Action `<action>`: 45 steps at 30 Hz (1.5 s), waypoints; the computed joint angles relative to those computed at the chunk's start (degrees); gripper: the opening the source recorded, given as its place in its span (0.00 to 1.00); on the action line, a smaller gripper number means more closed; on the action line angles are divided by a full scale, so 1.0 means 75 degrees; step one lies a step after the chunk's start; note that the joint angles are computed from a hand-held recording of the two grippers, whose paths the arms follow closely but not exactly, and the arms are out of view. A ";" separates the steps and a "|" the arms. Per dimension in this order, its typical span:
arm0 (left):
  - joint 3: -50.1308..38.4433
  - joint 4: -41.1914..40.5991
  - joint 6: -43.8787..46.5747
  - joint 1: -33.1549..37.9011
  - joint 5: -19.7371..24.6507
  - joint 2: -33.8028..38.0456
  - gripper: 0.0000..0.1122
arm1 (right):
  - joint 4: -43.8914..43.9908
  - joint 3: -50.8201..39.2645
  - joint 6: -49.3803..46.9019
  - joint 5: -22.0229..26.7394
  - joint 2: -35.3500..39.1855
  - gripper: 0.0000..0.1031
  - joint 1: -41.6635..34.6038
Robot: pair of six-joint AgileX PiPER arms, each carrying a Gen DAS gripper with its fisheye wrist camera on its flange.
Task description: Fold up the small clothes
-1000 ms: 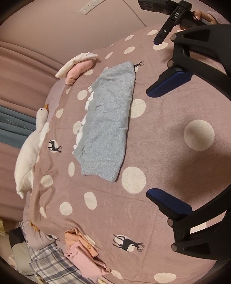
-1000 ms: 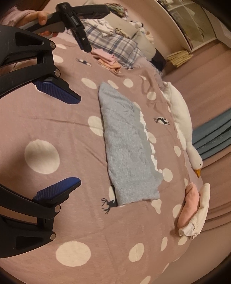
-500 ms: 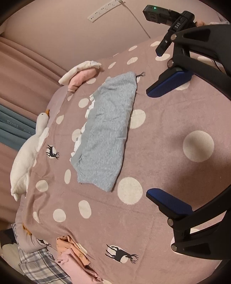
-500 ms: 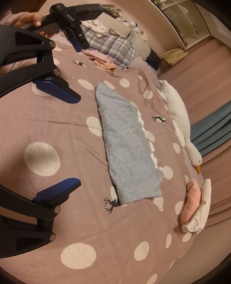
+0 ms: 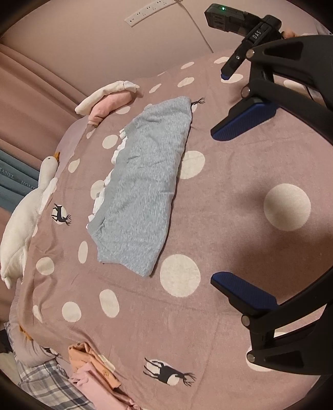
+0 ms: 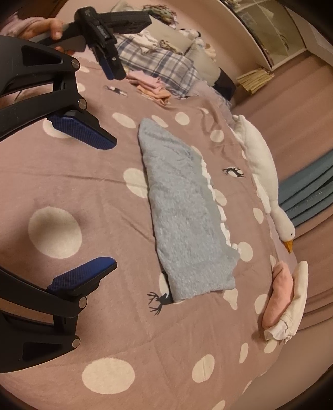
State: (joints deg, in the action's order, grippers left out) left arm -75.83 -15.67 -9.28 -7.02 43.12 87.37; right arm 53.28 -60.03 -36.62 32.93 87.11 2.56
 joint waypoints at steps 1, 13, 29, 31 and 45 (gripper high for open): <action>-0.0053 -0.0015 0.0008 0.0013 0.0018 0.0067 0.91 | -0.0025 -0.0052 0.0025 0.0007 0.0060 0.83 0.0016; -0.0910 -0.1506 0.1051 0.0649 0.0305 0.1493 0.90 | -0.0267 -0.0637 0.0336 0.0097 0.0782 0.83 0.0204; -0.2937 -0.5002 0.2086 0.2245 0.1335 0.4109 0.88 | -0.0160 -0.0977 0.0347 0.0298 0.1496 0.83 0.0082; -0.3111 -0.5273 0.2233 0.2324 0.1325 0.4306 0.89 | -0.0127 -0.1024 0.0324 0.0325 0.1570 0.83 0.0047; -0.6035 -0.4443 0.0812 0.2168 0.1971 0.5983 0.55 | -0.0627 -0.1749 0.0855 0.0444 0.2252 0.83 0.0310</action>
